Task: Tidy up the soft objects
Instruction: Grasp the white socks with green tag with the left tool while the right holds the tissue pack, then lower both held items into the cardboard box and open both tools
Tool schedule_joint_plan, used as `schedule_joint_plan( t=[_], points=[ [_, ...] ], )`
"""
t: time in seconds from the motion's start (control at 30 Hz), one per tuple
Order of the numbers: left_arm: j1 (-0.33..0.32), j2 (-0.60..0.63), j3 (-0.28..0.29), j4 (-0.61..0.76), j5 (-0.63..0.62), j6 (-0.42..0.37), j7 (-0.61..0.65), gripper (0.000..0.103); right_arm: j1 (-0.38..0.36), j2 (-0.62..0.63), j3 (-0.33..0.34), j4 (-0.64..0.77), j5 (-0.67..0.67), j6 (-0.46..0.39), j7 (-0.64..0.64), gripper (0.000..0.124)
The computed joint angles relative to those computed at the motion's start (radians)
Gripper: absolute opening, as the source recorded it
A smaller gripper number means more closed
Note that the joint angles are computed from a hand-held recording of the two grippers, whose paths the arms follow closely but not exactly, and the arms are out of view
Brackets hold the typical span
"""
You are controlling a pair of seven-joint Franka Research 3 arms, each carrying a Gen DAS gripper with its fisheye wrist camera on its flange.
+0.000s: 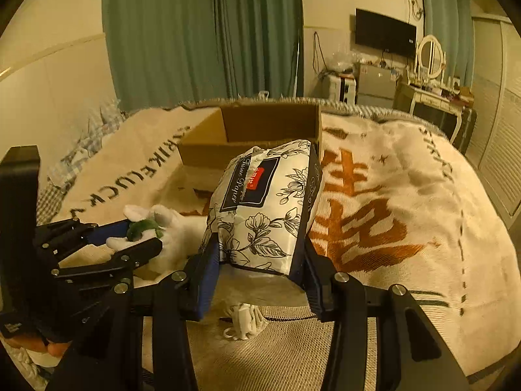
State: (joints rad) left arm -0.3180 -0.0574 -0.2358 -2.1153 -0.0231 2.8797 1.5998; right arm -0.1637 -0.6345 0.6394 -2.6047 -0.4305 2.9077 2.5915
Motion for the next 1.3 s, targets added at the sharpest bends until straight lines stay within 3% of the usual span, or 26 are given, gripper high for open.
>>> schedule_joint_plan(
  t=[0.1, 0.23, 0.37, 0.53, 0.7, 0.93, 1.03, 1.13, 1.23, 1.3],
  points=[
    [-0.001, -0.015, 0.004, 0.015, -0.003, 0.022, 0.007, 0.040, 0.006, -0.038, -0.011, 0.014, -0.003, -0.016, -0.011, 0.046],
    [-0.020, -0.005, 0.024, 0.078, -0.123, 0.019, 0.110, 0.040, -0.004, -0.048, -0.035, 0.061, -0.006, -0.021, -0.049, 0.046],
    [0.003, 0.046, 0.011, 0.180, -0.080, 0.027, 0.088, 0.040, -0.053, -0.009, -0.040, 0.140, -0.019, 0.001, -0.090, 0.046],
    [0.035, 0.165, -0.013, 0.348, -0.003, 0.012, 0.050, 0.040, -0.160, 0.113, -0.002, 0.271, -0.072, 0.028, -0.116, 0.046],
    [0.043, 0.356, -0.029, 0.593, 0.066, -0.069, 0.011, 0.040, -0.262, 0.332, 0.043, 0.430, -0.202, 0.055, -0.074, 0.046],
    [-0.014, 0.668, -0.010, 1.007, 0.164, -0.250, -0.014, 0.040, -0.239, 0.672, 0.003, 0.631, -0.337, 0.000, -0.051, 0.046],
    [-0.048, 0.802, 0.011, 1.199, 0.186, -0.345, -0.013, 0.042, -0.200, 0.751, -0.042, 0.672, -0.359, -0.012, -0.043, 0.046],
    [-0.066, 0.847, 0.028, 1.247, 0.200, -0.347, -0.010, 0.043, -0.168, 0.781, -0.084, 0.677, -0.354, 0.001, -0.051, 0.052],
    [-0.077, 0.858, 0.047, 1.248, 0.215, -0.339, -0.034, 0.071, -0.141, 0.766, -0.123, 0.652, -0.333, 0.001, -0.060, 0.058],
    [-0.080, 0.841, 0.059, 1.217, 0.231, -0.316, -0.059, 0.074, -0.117, 0.733, -0.159, 0.625, -0.354, 0.011, -0.025, 0.060]
  ],
)
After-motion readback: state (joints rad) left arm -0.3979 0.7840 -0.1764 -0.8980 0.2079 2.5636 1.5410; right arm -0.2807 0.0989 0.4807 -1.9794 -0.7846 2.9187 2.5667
